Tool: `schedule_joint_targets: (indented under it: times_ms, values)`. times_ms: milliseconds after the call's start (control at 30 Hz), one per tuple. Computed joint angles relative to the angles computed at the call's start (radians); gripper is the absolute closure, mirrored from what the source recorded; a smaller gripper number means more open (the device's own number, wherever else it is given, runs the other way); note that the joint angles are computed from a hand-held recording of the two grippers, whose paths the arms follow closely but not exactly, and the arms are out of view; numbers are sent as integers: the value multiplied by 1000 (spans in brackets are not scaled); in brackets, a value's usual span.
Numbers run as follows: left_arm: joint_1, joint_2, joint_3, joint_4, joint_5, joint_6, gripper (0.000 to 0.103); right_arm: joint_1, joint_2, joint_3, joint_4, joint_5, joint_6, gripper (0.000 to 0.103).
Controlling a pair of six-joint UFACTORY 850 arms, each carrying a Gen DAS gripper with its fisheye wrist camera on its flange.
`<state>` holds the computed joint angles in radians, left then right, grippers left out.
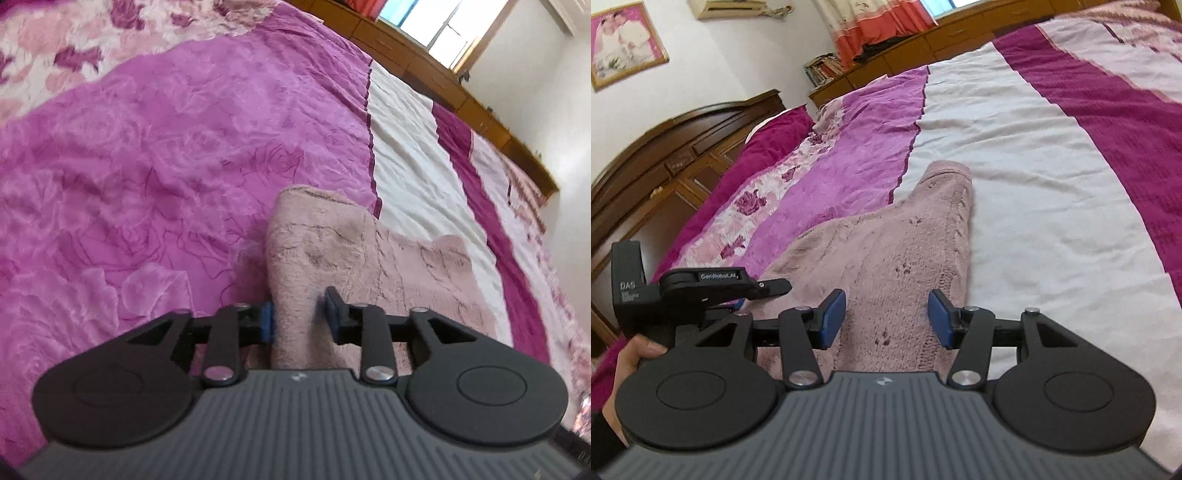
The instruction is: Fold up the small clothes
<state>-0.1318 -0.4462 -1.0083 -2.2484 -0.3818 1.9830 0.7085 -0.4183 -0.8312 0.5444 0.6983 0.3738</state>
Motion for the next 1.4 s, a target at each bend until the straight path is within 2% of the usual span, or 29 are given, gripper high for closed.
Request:
schedule_joint_targets:
  times_ms: [133,233,333,467,600,700,867,900,933,1033,1133,1167,1400]
  values:
    - [-5,48,50,-7,-1,86,56,2,4,11,19,-1,9,45]
    - [-19,85,96,-105,30,229,56,10,10,23,29,6,15,45]
    - [-18,103,121,-114,40,268,54,15,14,23,60,-18,1,45]
    - [-27,99,131,-278,92,464,45,13,9,20,50,-35,15,45]
    - [-16,97,129,-207,88,352,44,5,19,26,14,-56,38,45]
    - [-17,105,121,-127,100,258,45,-13,33,42,-43,-52,131,42]
    - [1,104,96,101,71,7,46,-29,34,45,-16,-37,182,27]
    - [2,100,90,111,72,-26,43,-35,32,42,-17,-42,190,27]
    - [3,94,84,108,74,-47,36,-42,29,40,-33,-47,206,27]
    - [8,78,74,89,68,-75,31,-67,18,32,-131,-65,292,27]
    - [20,51,49,245,43,-233,31,-87,-5,15,-204,-85,348,23]
    - [23,43,44,266,33,-256,31,-93,-13,10,-222,-82,367,20]
    - [38,17,30,314,-28,-321,31,-140,-54,-9,-427,-45,589,20]
